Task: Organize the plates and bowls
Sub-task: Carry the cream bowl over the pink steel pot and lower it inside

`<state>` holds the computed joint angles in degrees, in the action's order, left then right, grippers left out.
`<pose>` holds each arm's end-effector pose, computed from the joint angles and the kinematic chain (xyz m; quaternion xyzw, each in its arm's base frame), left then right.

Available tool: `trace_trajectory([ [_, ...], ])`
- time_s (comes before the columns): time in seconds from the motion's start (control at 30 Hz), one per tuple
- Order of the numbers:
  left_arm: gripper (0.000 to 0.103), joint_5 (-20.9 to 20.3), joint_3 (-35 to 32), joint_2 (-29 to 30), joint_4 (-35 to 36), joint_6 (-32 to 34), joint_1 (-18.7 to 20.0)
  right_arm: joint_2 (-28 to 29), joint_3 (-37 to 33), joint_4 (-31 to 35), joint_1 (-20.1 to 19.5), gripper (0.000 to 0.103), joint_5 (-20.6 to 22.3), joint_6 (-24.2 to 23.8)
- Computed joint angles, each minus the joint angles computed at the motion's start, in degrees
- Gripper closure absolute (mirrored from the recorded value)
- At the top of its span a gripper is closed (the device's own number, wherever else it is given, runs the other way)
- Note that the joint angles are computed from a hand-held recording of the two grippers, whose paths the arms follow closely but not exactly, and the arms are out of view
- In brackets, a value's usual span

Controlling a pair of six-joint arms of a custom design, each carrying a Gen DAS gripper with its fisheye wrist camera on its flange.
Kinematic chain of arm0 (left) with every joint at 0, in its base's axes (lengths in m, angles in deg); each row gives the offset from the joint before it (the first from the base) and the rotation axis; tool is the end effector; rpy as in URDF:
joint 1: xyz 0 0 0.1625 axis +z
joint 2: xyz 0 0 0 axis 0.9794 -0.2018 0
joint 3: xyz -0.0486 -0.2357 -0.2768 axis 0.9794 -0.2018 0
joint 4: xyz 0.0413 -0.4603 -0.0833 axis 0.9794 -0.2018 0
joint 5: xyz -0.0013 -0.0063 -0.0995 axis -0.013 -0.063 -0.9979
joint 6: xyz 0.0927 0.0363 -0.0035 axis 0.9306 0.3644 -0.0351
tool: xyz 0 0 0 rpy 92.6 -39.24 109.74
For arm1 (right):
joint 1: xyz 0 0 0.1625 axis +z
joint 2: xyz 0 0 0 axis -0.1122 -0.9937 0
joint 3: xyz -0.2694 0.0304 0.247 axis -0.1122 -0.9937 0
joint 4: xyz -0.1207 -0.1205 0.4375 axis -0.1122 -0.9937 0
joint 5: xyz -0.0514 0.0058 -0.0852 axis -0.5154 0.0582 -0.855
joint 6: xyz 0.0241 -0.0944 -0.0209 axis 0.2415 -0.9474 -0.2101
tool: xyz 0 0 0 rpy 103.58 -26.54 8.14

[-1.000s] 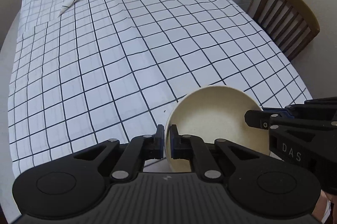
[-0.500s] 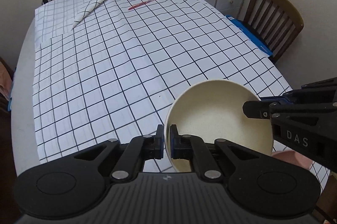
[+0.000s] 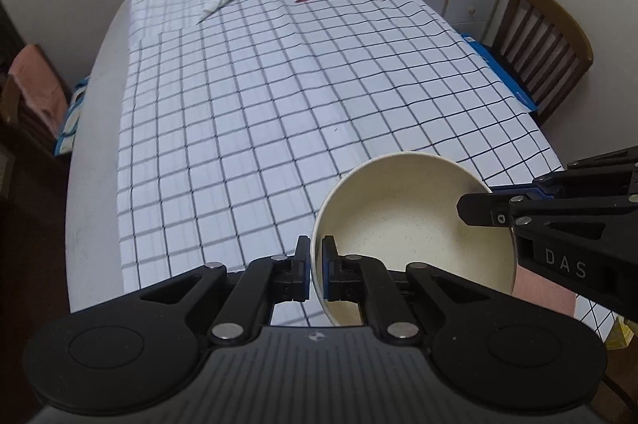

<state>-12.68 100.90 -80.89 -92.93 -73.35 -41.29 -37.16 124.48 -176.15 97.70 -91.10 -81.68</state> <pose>-0.4995 -0.6315 0.0341 0.2182 0.8949 -0.1697 0.3503 0.1052 -0.6382 0.4091 0.1633 -0.9303 0.2038 0.2574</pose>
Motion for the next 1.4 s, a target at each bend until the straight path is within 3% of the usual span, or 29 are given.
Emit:
trace_trajectory([
  [0.27, 0.098, 0.1, 9.9, -7.7, 0.8, -5.3, -1.6, -3.5, 5.1, 1.3, 1.6, 0.098, 0.9, -0.6],
  [0.67, 0.098, -4.8, 21.4, -16.8, -3.7, 0.8, 0.0, -5.5, 12.6, 0.2, 5.0, 0.098, -3.2, 7.7],
  [1.0, 0.098, -6.6, 27.2, -19.4, -7.8, 6.7, 0.9, -7.4, 18.7, -2.2, 5.2, 0.098, -6.4, 12.7],
  [1.4, 0.098, -6.8, 30.0, -19.4, -11.1, 9.6, 1.6, -7.2, 22.4, -7.9, 5.3, 0.098, -9.6, 13.5],
])
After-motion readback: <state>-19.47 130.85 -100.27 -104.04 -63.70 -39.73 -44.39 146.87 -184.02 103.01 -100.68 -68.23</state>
